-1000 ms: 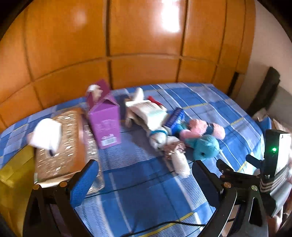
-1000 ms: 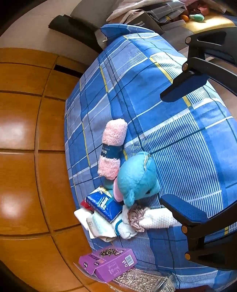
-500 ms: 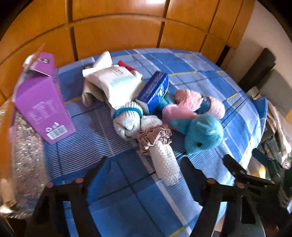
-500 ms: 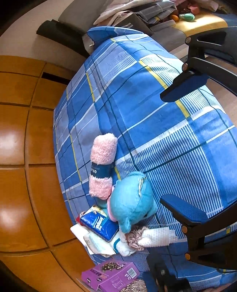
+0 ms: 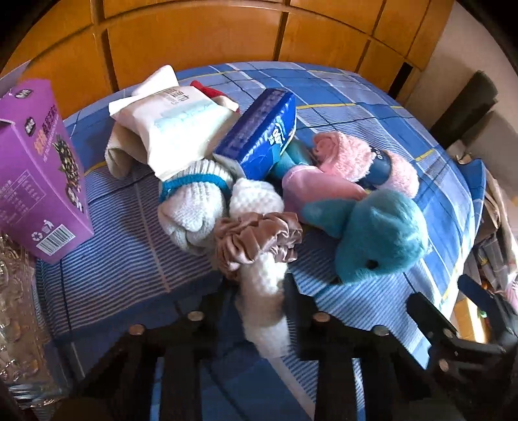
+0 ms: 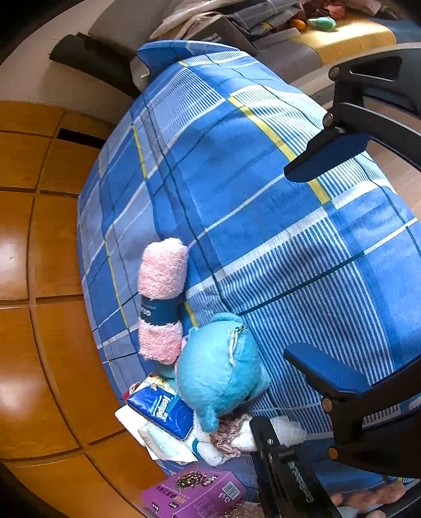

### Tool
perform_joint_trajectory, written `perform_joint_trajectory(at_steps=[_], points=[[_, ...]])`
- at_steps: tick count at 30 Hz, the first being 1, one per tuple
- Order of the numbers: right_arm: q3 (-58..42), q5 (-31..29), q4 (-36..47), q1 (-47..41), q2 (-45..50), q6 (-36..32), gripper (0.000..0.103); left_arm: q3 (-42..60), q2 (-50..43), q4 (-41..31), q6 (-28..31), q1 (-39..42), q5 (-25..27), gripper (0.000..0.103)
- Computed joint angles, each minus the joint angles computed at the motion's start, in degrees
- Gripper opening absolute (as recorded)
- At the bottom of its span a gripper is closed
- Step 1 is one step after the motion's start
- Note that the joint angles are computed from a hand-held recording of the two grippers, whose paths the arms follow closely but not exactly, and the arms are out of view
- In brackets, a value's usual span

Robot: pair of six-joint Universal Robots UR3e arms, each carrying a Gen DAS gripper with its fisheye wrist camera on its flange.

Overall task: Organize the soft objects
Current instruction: 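Grasp the white crochet sock with brown scrunchie with left tool while right tool reaches the teal plush, then carry the sock into the gold tray and open left tool while right tool lifts the teal plush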

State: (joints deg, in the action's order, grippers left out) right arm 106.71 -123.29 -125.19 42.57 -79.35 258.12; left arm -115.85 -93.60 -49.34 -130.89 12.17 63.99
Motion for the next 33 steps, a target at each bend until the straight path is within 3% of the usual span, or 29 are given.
perform_joint_trajectory(at_steps=[4, 8, 11, 15, 18, 24, 28, 31, 33], points=[[3.14, 3.05, -5.07, -1.42, -1.19, -1.47, 0.093, -4.01, 5.7, -3.15, 7.37, 4.86, -2.33, 0.019], [4.37, 3.03, -8.13, -1.2, -2.27, -2.96, 0.087, -2.5, 11.25, -14.58, 15.43, 11.05, -5.67, 0.019], [7.74, 4.39, -17.89, -1.83, -3.48, -7.25, 0.087, 1.68, 12.65, -20.64, 17.51, 12.63, -8.41, 0.019], [4.88, 4.07, -20.48, -1.99, -1.64, -13.62, 0.088, 9.87, 12.11, -27.13, 17.63, 12.63, -12.52, 0.019], [0.72, 3.55, -20.24, -2.91, 1.07, -20.09, 0.088, 17.51, 7.81, -26.67, 13.38, 9.91, -14.41, 0.019], [-2.82, 5.48, -20.51, -6.3, 4.91, -26.77, 0.088, 36.8, -5.57, -20.75, -2.69, 6.09, -14.44, 0.019], [-3.61, 6.6, -21.23, -7.45, 6.97, -29.43, 0.088, 52.19, -15.72, -19.28, -13.73, 9.21, -13.37, 0.019], [-2.86, 7.61, -22.99, -8.21, 7.43, -31.07, 0.086, 59.9, -20.63, -19.42, -17.93, 13.58, -11.94, 0.019], [-2.47, 8.07, -23.69, -8.38, 7.46, -31.32, 0.078, 59.36, -21.0, -16.5, -18.49, 16.73, -11.31, 0.019]])
